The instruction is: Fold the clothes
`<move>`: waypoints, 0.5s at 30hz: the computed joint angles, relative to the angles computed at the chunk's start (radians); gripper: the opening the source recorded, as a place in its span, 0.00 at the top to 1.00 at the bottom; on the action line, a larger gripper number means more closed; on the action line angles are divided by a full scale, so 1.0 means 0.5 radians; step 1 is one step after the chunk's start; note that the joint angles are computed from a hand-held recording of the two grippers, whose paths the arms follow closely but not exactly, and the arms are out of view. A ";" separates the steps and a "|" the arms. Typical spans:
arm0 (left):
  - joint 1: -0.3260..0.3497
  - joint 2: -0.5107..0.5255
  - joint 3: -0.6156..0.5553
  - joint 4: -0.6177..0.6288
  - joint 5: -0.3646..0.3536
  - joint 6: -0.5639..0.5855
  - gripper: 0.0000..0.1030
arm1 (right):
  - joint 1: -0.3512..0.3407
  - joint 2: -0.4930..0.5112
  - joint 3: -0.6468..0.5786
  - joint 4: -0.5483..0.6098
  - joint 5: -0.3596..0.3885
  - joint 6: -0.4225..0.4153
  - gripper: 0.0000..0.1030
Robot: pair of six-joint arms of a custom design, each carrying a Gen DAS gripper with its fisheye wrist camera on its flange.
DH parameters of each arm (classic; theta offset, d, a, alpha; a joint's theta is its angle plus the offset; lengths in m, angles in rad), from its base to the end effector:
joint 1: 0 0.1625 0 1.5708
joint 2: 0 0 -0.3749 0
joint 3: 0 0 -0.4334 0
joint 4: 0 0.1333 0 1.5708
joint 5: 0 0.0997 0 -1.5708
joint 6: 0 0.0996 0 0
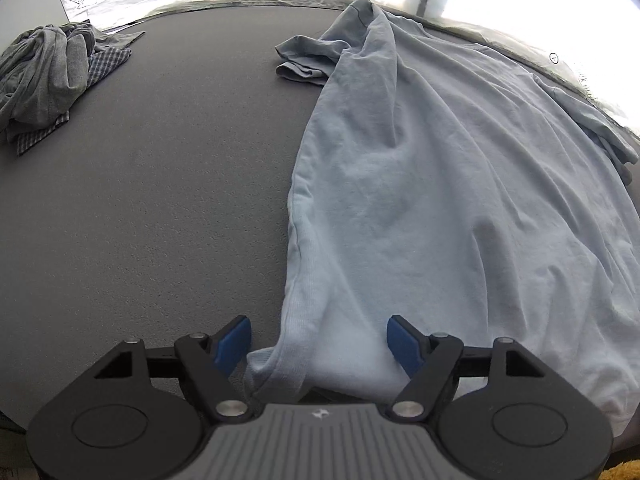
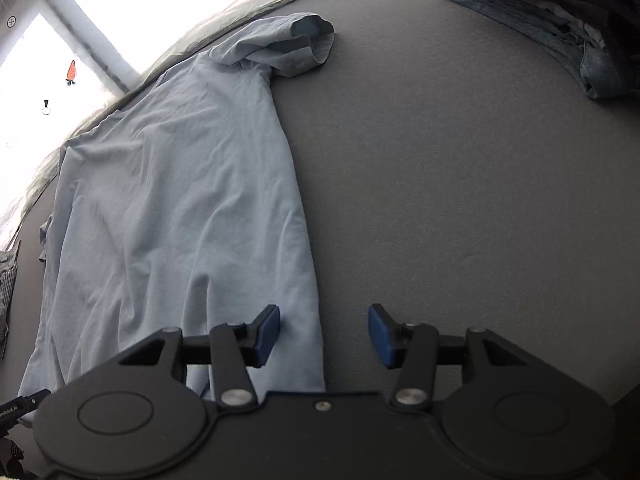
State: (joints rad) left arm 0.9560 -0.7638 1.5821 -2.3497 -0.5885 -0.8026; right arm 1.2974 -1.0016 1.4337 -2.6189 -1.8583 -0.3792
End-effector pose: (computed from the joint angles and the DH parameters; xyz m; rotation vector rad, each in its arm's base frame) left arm -0.2067 -0.6674 0.0463 -0.1884 2.2549 -0.7538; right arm -0.0965 -0.7334 0.2764 0.0179 -2.6035 0.6631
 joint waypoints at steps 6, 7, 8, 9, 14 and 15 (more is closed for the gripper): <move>-0.035 0.007 0.071 -0.224 -0.047 0.098 0.80 | -0.026 -0.102 0.098 0.190 0.105 -0.087 0.79; -0.045 0.012 0.074 -0.235 -0.030 0.108 0.83 | -0.022 -0.105 0.111 0.180 0.090 -0.100 0.88; -0.060 0.015 0.074 -0.231 -0.004 0.126 0.84 | -0.023 -0.116 0.131 0.159 0.103 -0.112 0.94; -0.072 0.015 0.068 -0.207 0.020 0.121 0.87 | -0.029 -0.136 0.150 0.140 0.141 -0.120 0.94; -0.165 -0.125 0.114 -0.224 0.096 -0.024 0.88 | -0.089 -0.281 0.205 0.157 0.515 -0.048 0.94; -0.188 -0.166 0.131 -0.262 0.103 -0.045 0.88 | -0.104 -0.317 0.206 0.183 0.618 -0.008 0.94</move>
State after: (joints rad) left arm 0.8622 -0.8468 1.6478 -2.4807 -0.5370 -0.8253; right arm 1.2452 -1.1600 1.5366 -2.5276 -1.5491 -0.3832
